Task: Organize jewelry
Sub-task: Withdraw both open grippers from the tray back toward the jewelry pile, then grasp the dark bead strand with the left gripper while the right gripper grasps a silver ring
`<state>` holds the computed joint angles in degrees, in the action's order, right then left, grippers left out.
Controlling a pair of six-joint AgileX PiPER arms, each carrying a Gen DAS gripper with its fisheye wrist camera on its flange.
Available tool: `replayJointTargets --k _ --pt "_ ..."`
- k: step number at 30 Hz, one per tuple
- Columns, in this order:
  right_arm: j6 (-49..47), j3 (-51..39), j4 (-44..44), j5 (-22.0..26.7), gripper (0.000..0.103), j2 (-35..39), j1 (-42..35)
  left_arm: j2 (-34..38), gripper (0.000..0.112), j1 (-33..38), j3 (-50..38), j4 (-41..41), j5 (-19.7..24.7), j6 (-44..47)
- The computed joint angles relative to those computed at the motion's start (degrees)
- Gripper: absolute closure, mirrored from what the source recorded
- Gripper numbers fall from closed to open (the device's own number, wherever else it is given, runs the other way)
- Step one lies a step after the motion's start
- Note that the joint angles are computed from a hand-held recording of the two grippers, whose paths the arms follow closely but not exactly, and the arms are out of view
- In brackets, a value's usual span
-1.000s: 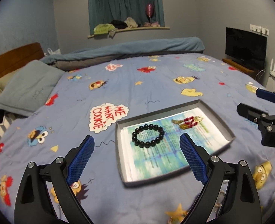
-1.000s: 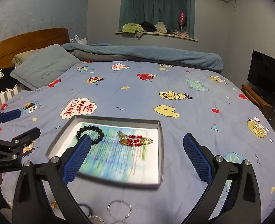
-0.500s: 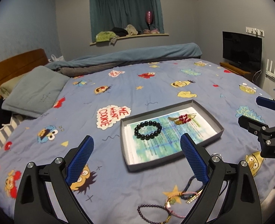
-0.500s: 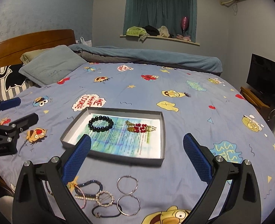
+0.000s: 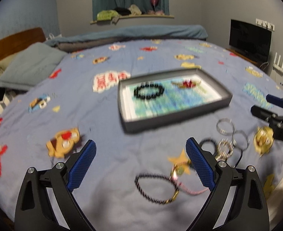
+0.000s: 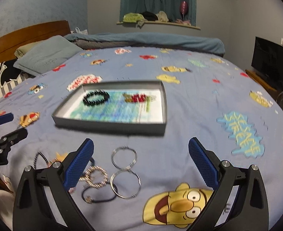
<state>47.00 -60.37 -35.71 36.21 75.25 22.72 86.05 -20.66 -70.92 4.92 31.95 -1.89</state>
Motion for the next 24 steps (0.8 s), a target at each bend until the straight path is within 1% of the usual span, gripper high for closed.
replayJointTargets --k 4,6,9,11,13,14,16,18,19,20,21,22,23,24 --pt "0.98 3.49 0.59 -2.57 0.006 0.53 -1.7 0.94 0.018 1.03 3.67 -0.54 -1.22 1.06" --pt "2.35 5.19 -0.72 -3.49 0.006 0.44 -2.03 1.09 0.018 1.78 4.94 -1.07 -2.09 2.26" --pt "3.97 6.91 -2.29 -4.29 0.006 0.16 -1.85 1.19 0.018 3.43 6.56 -4.24 -3.41 5.94" --pt "3.4 8.25 -1.9 -5.27 0.006 0.11 -1.83 1.81 0.018 4.11 6.81 -5.18 -2.64 7.42" --pt "1.79 9.22 -0.63 -6.18 0.006 0.15 -1.84 2.1 0.019 5.2 7.65 -8.81 -2.73 11.6" --pt "1.25 9.5 -0.18 -6.43 0.006 0.16 -1.8 2.31 0.02 5.3 7.63 -9.06 -2.41 12.18" --pt "-0.44 10.29 0.73 -7.22 0.007 0.25 -2.0 2.14 0.02 5.74 8.65 -11.01 -3.51 14.92" --pt "-2.13 10.78 2.21 -8.14 0.011 0.05 -2.85 2.36 0.023 5.65 8.68 -10.23 -3.22 14.86" --pt "-2.71 10.99 2.79 -8.48 0.012 -0.1 -3.23 2.03 0.025 5.94 9.02 -12.26 -3.44 16.94" --pt "-4.37 10.93 4.42 -8.46 0.019 -0.14 -3.83 1.82 0.029 6.26 9.37 -14.85 -3.59 19.51" --pt "-5.62 10.97 5.64 -8.61 0.025 -0.27 -4.29 2.06 0.035 6.28 9.1 -15.7 -2.93 20.55" --pt "-6.76 11.22 6.78 -9.0 0.027 -0.58 -4.82 2.24 0.039 6.06 8.86 -15.48 -2.4 20.68" --pt "-8.18 11.34 8.0 -8.99 0.032 -0.77 -5.11 2.17 0.049 5.73 9.0 -15.63 -2.25 21.41" --pt "-10.23 11.23 9.68 -8.78 0.038 -0.74 -5.34 2.11 0.054 5.44 9.18 -15.59 -2.2 21.63"
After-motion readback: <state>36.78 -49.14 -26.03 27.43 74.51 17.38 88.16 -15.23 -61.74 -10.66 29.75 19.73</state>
